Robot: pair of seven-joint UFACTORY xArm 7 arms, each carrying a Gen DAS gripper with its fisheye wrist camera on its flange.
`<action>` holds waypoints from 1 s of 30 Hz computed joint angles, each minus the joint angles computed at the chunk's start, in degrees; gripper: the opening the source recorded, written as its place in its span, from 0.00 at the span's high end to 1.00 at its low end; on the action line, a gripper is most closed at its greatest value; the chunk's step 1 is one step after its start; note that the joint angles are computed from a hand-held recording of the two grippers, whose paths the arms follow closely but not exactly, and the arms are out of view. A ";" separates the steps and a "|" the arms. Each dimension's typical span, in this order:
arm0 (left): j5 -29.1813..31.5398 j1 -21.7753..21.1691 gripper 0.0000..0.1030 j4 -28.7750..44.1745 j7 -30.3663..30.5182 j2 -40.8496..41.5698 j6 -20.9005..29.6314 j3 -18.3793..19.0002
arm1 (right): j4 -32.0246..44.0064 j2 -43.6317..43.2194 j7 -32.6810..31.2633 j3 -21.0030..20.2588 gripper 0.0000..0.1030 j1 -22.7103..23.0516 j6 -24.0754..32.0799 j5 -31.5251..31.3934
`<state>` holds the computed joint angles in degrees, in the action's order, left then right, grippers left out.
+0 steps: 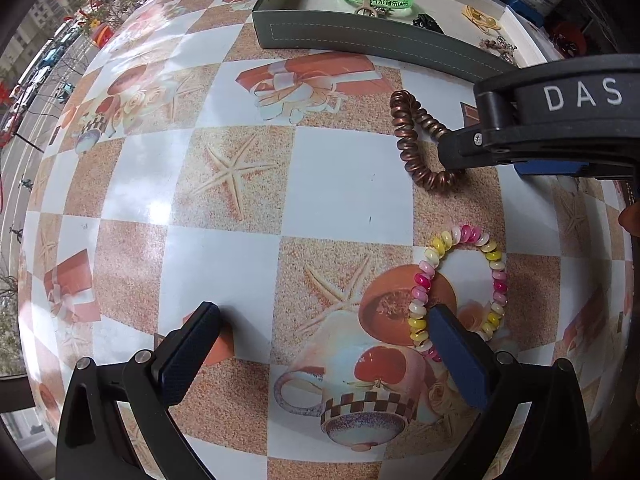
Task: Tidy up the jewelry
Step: 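Grasp the brown coiled hair tie with the right tool while the left tool grasps the beaded bracelet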
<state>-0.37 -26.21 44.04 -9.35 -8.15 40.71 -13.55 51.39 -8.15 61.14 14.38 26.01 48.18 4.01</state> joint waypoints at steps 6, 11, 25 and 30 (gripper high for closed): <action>0.70 -0.06 0.00 -0.02 0.15 -0.06 0.43 -0.08 | 3.81 2.80 -0.29 0.56 0.48 0.44 3.49 -3.84; 0.35 -0.19 0.00 0.62 1.09 -0.03 1.27 -0.02 | 4.33 3.34 -1.42 0.31 0.69 0.97 2.49 -3.20; -1.71 -1.48 0.16 2.33 5.14 -0.98 3.36 -0.55 | -2.68 -3.74 3.05 0.28 0.89 0.89 -1.30 -0.29; -2.30 -2.22 0.24 3.26 6.26 -0.89 4.31 -0.93 | -8.27 -10.82 6.06 0.79 0.89 0.47 -0.97 1.63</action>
